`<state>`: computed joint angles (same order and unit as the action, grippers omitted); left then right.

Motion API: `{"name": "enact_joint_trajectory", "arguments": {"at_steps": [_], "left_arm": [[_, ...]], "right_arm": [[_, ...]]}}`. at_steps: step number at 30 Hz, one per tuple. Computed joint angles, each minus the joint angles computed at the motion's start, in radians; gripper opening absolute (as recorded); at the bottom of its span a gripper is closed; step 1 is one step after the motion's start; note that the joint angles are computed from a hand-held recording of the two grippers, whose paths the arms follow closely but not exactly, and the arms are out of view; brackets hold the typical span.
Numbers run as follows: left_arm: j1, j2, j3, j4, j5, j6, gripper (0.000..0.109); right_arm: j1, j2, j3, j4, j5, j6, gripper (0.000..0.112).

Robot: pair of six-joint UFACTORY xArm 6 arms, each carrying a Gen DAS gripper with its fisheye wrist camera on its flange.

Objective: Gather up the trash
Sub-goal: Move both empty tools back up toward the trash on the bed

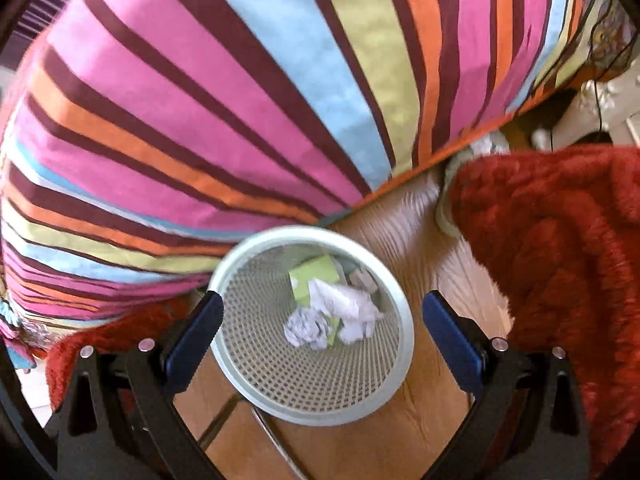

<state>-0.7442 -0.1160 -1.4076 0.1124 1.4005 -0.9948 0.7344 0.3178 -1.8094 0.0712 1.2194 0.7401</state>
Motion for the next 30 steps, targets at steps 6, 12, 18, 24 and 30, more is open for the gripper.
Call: {"name": "enact_joint_trajectory", "arguments": {"at_steps": [6,12,18,24,30], "left_arm": [[-0.055,-0.052,-0.004,0.274,-0.055,-0.124,0.086],[-0.081,-0.111,0.038,0.52,-0.115,-0.227,0.086],[-0.045,-0.157,0.074,0.622,-0.218,-0.265,0.093],[0.061,-0.152,0.068,0.465,-0.324,-0.145,0.093],[0.123,-0.104,0.012,0.466,-0.344,-0.033,0.093]], "right_arm": [[0.016,-0.083,0.053,-0.145,-0.176,-0.008,0.095],[0.033,-0.164,0.138,-0.462,-0.448,0.081,0.095],[0.019,-0.128,0.086,-0.489,-0.528,0.062,0.095],[0.024,-0.051,-0.053,-0.419,-0.47,-0.012,0.095],[0.01,0.041,-0.196,-0.343,-0.426,-0.098,0.095]]}}
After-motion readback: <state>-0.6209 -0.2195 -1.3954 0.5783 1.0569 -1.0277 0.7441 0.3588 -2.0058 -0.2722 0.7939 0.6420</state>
